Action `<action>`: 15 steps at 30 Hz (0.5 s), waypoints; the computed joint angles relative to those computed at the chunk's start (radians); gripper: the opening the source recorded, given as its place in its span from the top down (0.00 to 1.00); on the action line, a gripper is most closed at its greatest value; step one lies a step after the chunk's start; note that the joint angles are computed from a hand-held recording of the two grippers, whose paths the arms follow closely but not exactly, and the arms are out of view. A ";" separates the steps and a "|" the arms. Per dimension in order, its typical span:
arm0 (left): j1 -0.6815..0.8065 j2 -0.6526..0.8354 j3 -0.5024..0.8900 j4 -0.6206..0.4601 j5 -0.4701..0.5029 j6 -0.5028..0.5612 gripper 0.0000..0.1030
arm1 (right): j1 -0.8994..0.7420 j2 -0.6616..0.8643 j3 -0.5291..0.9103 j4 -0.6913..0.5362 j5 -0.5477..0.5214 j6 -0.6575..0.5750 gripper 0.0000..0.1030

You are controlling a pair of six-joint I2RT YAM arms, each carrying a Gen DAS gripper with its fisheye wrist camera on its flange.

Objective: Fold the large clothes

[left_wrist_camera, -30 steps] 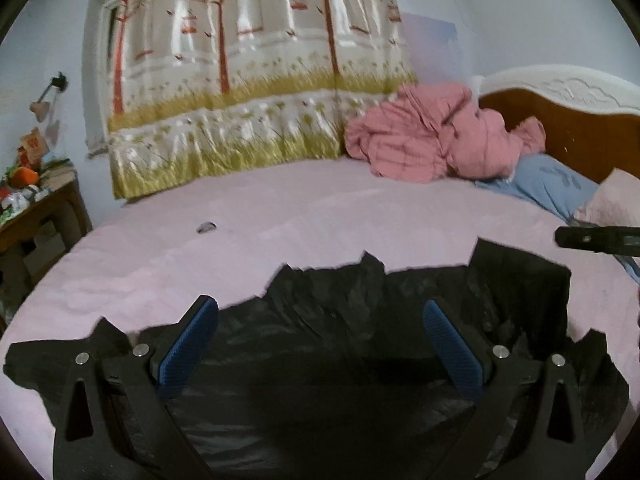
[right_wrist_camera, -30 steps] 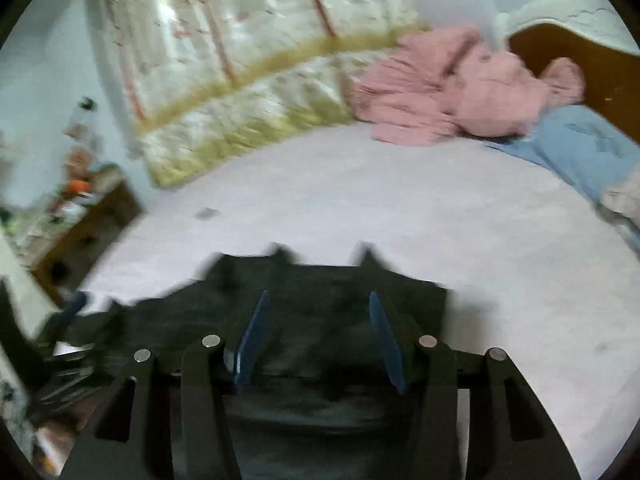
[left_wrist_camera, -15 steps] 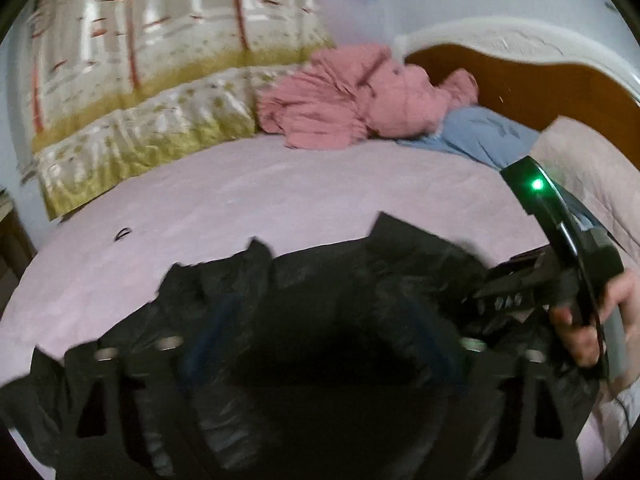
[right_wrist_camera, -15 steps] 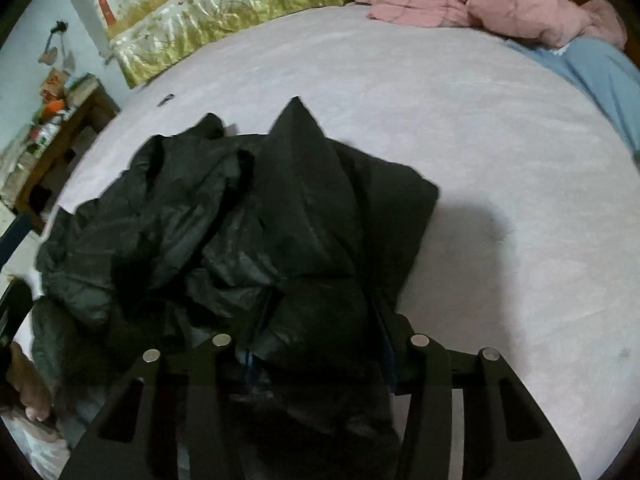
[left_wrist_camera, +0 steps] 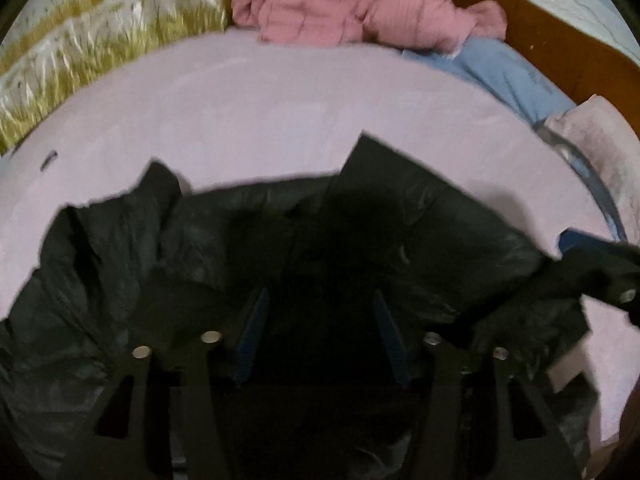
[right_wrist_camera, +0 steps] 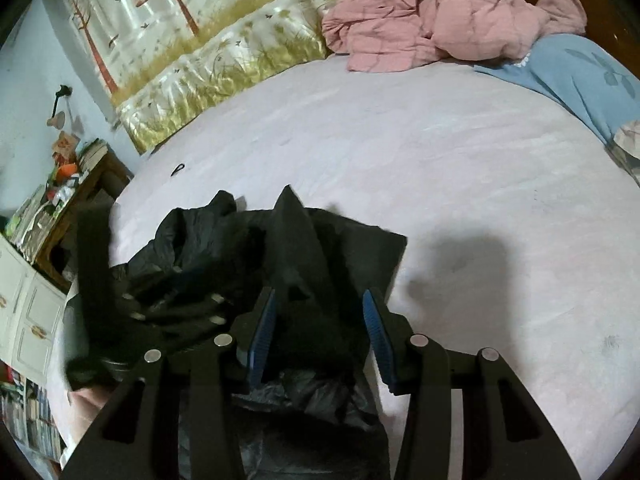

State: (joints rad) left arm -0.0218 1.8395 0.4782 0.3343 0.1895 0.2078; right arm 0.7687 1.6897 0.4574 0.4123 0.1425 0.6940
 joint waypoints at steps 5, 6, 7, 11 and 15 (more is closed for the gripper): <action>0.153 -0.213 -0.125 0.029 0.052 0.093 0.97 | 0.025 0.083 0.069 -0.025 0.006 -0.002 0.53; 0.220 -0.297 -0.156 0.001 0.097 0.139 0.98 | 0.034 0.098 0.083 -0.033 0.006 -0.002 0.53; 0.291 -0.375 -0.178 -0.034 0.139 0.185 0.98 | 0.040 0.109 0.097 -0.047 0.009 -0.005 0.53; 0.674 -0.579 -0.170 -0.256 0.366 0.406 0.98 | 0.069 0.140 0.141 -0.085 0.039 0.001 0.53; 1.003 -0.477 -0.066 -0.352 0.535 0.612 0.99 | 0.093 0.128 0.140 -0.084 0.049 0.004 0.53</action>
